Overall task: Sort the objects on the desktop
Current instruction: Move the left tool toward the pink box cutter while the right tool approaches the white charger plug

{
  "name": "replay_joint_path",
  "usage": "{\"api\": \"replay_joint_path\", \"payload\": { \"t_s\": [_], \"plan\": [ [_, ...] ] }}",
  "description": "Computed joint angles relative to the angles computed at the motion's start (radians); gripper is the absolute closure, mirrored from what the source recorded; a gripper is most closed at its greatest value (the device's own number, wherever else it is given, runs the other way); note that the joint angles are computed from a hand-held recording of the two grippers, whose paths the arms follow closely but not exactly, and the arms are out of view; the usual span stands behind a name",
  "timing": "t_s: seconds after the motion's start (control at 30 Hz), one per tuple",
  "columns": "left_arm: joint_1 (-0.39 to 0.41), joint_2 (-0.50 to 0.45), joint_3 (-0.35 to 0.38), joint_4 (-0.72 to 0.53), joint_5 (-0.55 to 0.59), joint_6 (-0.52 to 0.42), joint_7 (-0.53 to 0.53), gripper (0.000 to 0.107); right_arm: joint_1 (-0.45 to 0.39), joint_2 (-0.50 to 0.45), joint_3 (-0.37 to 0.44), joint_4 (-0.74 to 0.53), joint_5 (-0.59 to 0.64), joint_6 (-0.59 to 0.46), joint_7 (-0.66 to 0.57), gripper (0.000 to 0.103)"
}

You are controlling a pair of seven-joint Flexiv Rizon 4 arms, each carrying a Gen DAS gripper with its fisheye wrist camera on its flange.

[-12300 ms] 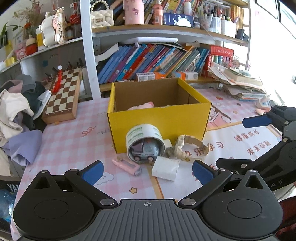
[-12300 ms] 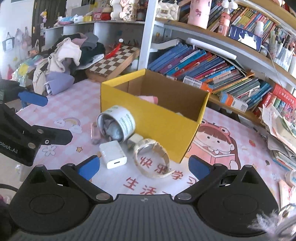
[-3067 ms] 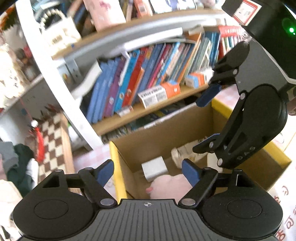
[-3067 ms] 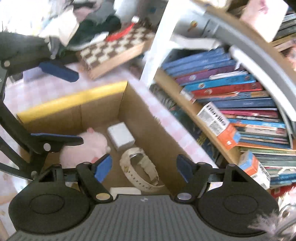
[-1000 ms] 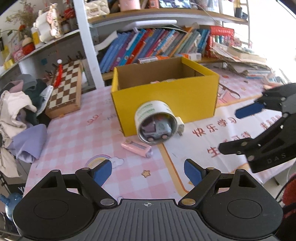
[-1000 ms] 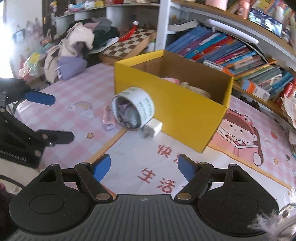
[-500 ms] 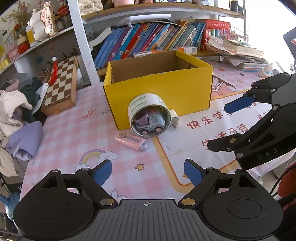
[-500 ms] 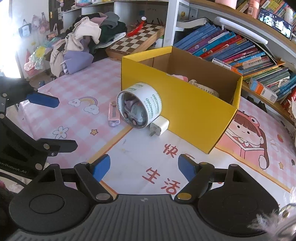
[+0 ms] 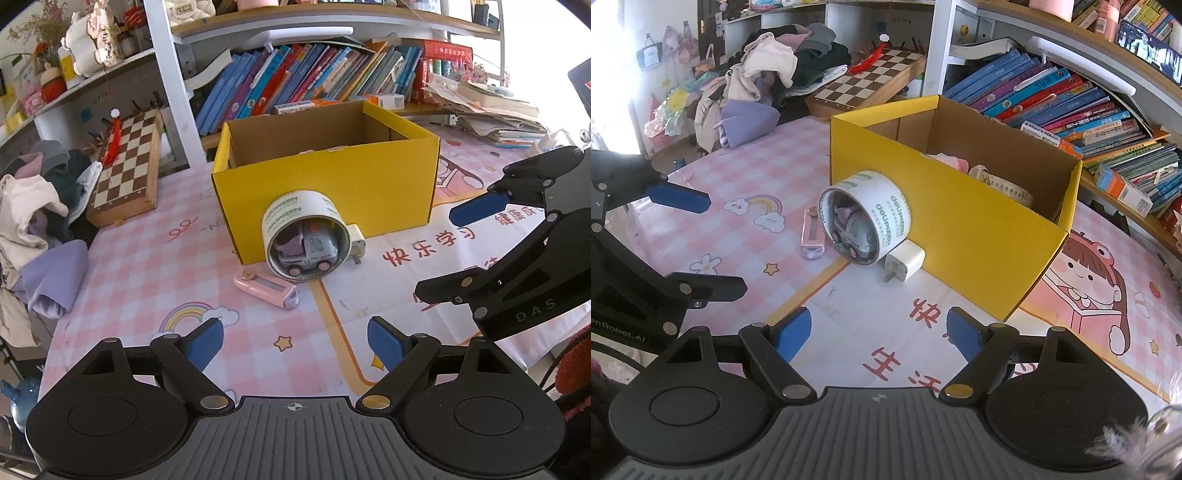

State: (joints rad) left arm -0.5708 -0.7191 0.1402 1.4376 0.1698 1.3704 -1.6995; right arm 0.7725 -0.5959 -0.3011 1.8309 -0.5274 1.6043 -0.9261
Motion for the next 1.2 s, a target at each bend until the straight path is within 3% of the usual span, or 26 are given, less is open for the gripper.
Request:
{"api": "replay_joint_path", "payload": {
  "t_s": [0.67, 1.2],
  "plan": [
    [-0.008, -0.045, 0.003, -0.098, 0.027, -0.095, -0.029, 0.019, -0.188, -0.058, 0.215, -0.106, 0.041, -0.051, -0.125, 0.023],
    [-0.003, -0.064, -0.002, -0.147, 0.054, -0.166, -0.083, 0.019, -0.251, -0.095, 0.298, -0.166, 0.095, -0.085, -0.213, 0.023]
  ]
}}
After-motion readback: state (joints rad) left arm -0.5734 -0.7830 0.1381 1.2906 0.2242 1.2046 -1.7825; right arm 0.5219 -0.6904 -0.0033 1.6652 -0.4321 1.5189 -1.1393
